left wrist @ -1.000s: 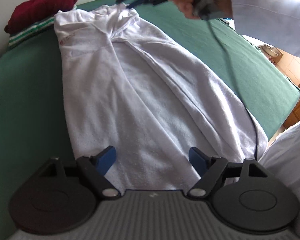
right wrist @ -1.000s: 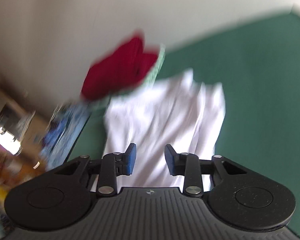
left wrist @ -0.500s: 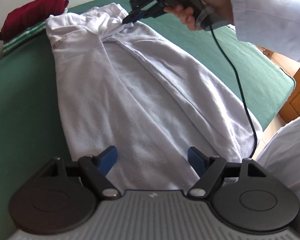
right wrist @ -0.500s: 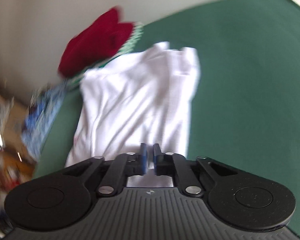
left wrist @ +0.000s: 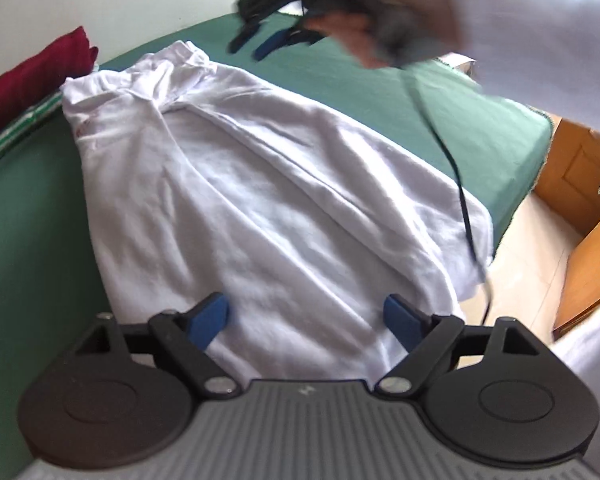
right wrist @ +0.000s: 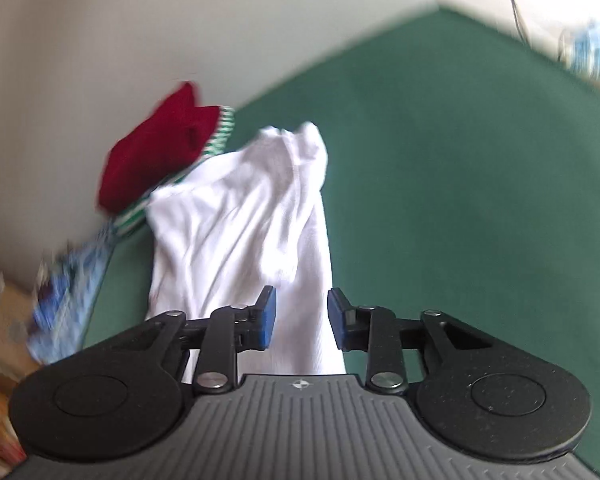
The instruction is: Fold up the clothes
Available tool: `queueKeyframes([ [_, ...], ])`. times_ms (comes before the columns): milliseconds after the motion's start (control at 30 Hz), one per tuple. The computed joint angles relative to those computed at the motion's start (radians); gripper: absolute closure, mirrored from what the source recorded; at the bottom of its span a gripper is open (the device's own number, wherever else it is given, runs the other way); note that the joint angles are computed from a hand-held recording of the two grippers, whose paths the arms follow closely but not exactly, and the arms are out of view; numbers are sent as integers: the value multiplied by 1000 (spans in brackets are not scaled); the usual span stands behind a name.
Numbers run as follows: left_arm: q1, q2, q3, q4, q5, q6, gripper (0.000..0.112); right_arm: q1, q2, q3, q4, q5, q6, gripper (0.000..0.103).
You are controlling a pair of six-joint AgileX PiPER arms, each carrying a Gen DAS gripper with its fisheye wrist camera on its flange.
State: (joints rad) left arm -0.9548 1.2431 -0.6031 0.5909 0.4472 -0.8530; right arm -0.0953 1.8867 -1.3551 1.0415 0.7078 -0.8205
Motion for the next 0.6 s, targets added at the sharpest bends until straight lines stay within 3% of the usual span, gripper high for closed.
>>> queueKeyframes([
  [67, -44, -37, 38, 44, -12, -87, 31, -77, -128, 187, 88, 97, -189, 69],
  [200, -157, -114, 102, 70, -12, -187, 27, -253, -336, 509, 80, 343, -360, 66],
  [333, -207, -120, 126, -131, -5, -35, 30, -413, -497, 767, -24, 472, -477, 65],
  [400, -273, -91, 135, -94, 31, -105, 31, -393, -558, 862, -87, 435, -513, 65],
  [533, -375, -54, 141, -36, 116, -264, 33, -121, -654, 976, -262, 111, -331, 67],
  [600, -441, -89, 159, 22, 200, -411, 33, -173, -685, 989, -232, 110, -373, 67],
])
